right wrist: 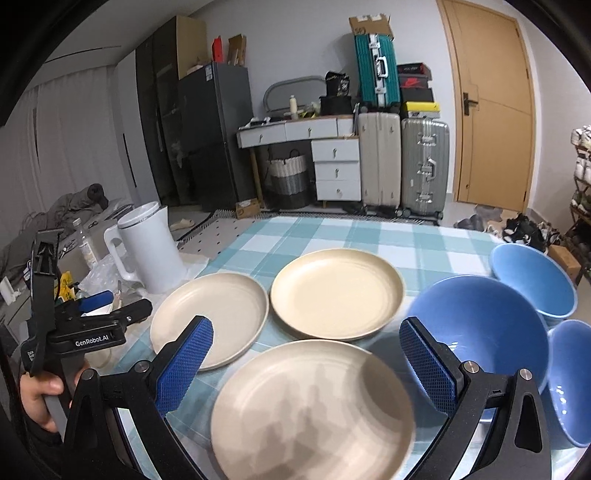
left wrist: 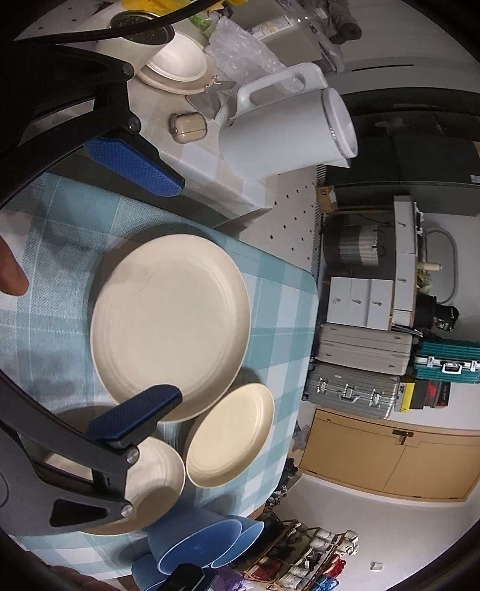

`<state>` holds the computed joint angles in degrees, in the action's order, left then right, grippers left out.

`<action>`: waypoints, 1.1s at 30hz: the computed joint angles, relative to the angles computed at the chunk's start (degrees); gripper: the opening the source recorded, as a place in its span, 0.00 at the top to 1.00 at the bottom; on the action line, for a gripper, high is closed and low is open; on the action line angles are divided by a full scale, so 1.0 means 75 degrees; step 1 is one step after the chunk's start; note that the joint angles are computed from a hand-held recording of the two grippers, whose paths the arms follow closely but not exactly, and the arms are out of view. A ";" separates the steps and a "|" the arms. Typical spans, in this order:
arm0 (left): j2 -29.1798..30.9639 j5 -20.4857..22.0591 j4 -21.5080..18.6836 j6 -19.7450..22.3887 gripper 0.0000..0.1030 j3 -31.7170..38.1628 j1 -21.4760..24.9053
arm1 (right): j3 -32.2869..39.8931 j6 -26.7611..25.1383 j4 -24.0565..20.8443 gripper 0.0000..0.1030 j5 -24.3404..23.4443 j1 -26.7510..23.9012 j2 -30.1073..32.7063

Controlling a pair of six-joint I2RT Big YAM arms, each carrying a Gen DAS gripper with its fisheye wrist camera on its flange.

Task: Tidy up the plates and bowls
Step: 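Move the right tool to the nearest cream plate and grip its rim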

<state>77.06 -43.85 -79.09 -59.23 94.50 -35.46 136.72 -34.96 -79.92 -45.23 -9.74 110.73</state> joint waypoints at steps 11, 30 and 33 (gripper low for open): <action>-0.0227 0.0639 0.0395 0.0129 0.01 -0.0738 0.0669 | 0.0467 0.0149 -0.0345 0.00 0.0606 0.0715 0.0561; -0.0649 0.1884 0.1215 0.0059 0.19 -0.1850 0.1272 | 0.0686 0.0127 -0.0746 0.11 0.1252 0.1613 0.1165; -0.0674 0.2015 0.1375 0.0113 0.24 -0.1925 0.1305 | 0.1081 0.0146 -0.1095 0.15 0.1323 0.1693 0.1474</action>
